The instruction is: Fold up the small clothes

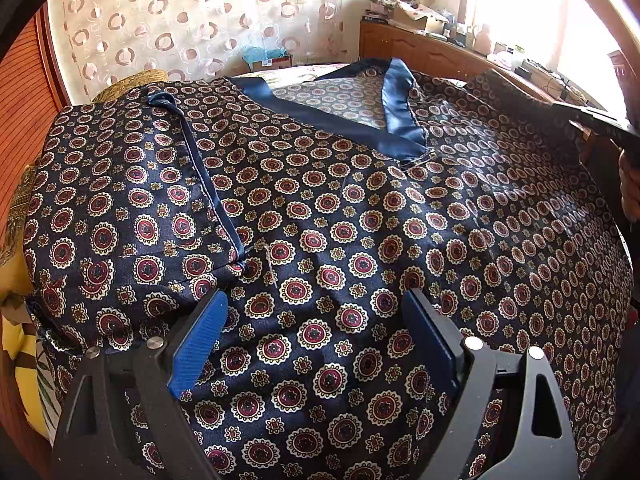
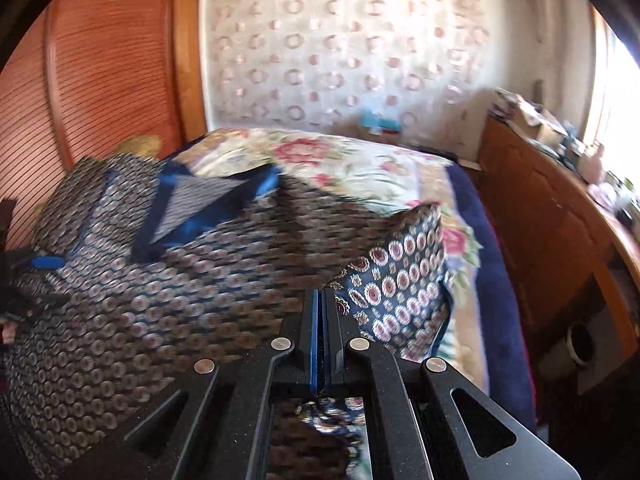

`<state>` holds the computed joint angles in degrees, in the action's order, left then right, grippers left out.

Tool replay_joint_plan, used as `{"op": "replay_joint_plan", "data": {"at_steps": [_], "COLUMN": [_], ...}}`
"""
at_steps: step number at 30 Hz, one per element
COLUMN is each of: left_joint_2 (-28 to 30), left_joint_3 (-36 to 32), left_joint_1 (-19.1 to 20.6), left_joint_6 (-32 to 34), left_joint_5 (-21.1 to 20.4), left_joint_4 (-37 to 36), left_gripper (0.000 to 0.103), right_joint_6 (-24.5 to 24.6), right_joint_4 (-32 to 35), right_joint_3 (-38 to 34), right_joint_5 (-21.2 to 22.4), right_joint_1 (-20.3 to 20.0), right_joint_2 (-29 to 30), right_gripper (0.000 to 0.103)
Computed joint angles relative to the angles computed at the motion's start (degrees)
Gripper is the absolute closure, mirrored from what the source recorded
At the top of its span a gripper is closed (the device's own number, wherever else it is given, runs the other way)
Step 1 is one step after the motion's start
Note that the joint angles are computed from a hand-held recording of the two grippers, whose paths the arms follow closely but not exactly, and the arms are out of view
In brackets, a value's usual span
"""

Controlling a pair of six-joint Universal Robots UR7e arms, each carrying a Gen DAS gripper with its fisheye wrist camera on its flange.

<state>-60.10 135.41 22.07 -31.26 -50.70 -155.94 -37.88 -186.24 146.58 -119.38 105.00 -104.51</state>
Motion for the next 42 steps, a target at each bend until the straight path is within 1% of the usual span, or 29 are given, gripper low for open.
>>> {"op": "replay_joint_plan", "data": {"at_steps": [2,4,6,7,11,12,13,15,16,17,18,19,21,22,23,24,26,28,30,31,32,33,34,35,37,38,39,40,42], "left_joint_2": [-0.02,0.02,-0.01,-0.02,-0.02,-0.02,-0.03,-0.02,-0.03,-0.03,-0.03,0.01,-0.02,0.0,0.0,0.0,0.0,0.0,-0.01,-0.02,-0.02,0.0,-0.04,-0.06,-0.01,-0.01,-0.04,-0.04,-0.04], "left_joint_3": [0.0,-0.01,0.01,0.0,0.0,0.02,0.01,0.02,0.02,0.02,0.02,0.03,0.02,0.04,0.04,0.04,0.04,0.04,0.03,0.02,0.02,0.02,0.02,0.06,0.04,0.04,0.03,0.03,0.03], "left_joint_1": [0.01,0.02,0.0,0.01,0.01,0.0,0.01,0.0,0.0,0.0,0.0,0.0,0.01,0.0,0.0,0.0,0.0,0.02,0.01,0.02,0.02,0.03,0.03,0.01,0.02,0.02,0.03,0.03,0.03], "left_joint_6": [0.01,0.01,-0.01,0.01,0.01,0.0,0.01,0.0,0.0,0.0,0.0,0.0,0.01,0.0,0.0,0.0,0.0,0.03,0.02,0.04,0.04,0.04,0.05,0.03,0.05,0.05,0.06,0.06,0.06], "left_joint_5": [-0.02,-0.03,-0.02,-0.01,-0.01,-0.02,-0.03,-0.03,-0.02,-0.02,-0.02,-0.03,-0.03,-0.04,-0.04,-0.04,-0.04,-0.04,-0.04,-0.04,-0.04,-0.05,-0.05,-0.06,-0.05,-0.05,-0.04,-0.04,-0.04], "left_joint_4": [0.02,-0.02,-0.01,0.0,0.0,-0.03,-0.01,-0.04,-0.02,-0.02,-0.02,-0.09,-0.05,-0.1,-0.1,-0.1,-0.1,-0.13,-0.1,-0.09,-0.09,-0.1,-0.09,-0.11,-0.13,-0.13,-0.11,-0.11,-0.11], "left_gripper": [0.014,0.014,0.014,0.014,0.014,0.014,0.014,0.014,0.014,0.014,0.014,0.014,0.014,0.014,0.014,0.014,0.014,0.014,0.014,0.014,0.014,0.014,0.014,0.014,0.014,0.014,0.014,0.014,0.014], "right_joint_6": [-0.23,0.23,1.58,1.63,0.59,1.24,2.74,3.36,3.71,3.31,2.98,2.85,3.07,3.52,4.29,4.96,5.96,7.42,9.7,10.61,10.62,10.42,9.98,9.76,9.76,8.89,8.03,7.29,7.29], "right_joint_4": [1.28,5.16,8.75,9.74,9.75,10.24,11.19,11.57,12.14,12.69,12.61,12.33,12.15,11.57,10.59,10.7,12.06,14.81,18.88,19.37,19.45,19.04,17.83,17.16,15.94,14.05,12.75,12.33,14.82], "right_joint_3": [0.75,1.31,1.76,1.0,1.31,0.79,0.06,0.11,0.19,0.12,0.02,-0.12,-0.49,-0.78,-1.14,-1.51,-2.25,-3.3,-4.5,-4.86,-5.13,-5.34,-5.42,-5.56,-5.93,-5.7,-5.42,-5.25,-5.34], "right_joint_5": [0.09,0.59,2.57,3.48,3.63,3.37,2.69,3.59,4.41,5.3,5.67,5.37,4.48,3.35,1.83,1.36,1.87,4.16,9.39,11.01,11.48,11.12,10.49,9.83,8.06,7.14,6.17,6.72,10.17], "right_joint_1": [0.26,-0.62,-2.26,-3.26,-4.5,-4.07,-2.46,-2.03,-1.58,-2.13,-2.57,-2.91,-4.01,-4.32,-4.74,-5.92,-8.92,-12.22,-16.06,-17.08,-17.63,-17.67,-17.41,-16.95,-15.06,-14.21,-12.85,-12.23,-11.83], "right_joint_2": [-0.06,-2.24,-3.91,-3.53,-4.53,-4.62,-4.62,-5.91,-7.22,-8.62,-9.4,-10.1,-11.13,-10.36,-9.03,-8.65,-8.17,-8.18,-9.22,-8.83,-8.56,-7.91,-6.9,-5.99,-4.24,-3.52,-3.05,-3.0,-5.05], "right_gripper": [0.102,0.102,0.102,0.102,0.101,0.098,0.095,0.091,0.083,0.078,0.07,0.065,0.064,0.063,0.063,0.064,0.064,0.064,0.064,0.064,0.064,0.064,0.072,0.079,0.095,0.099,0.1,0.101,0.101]}}
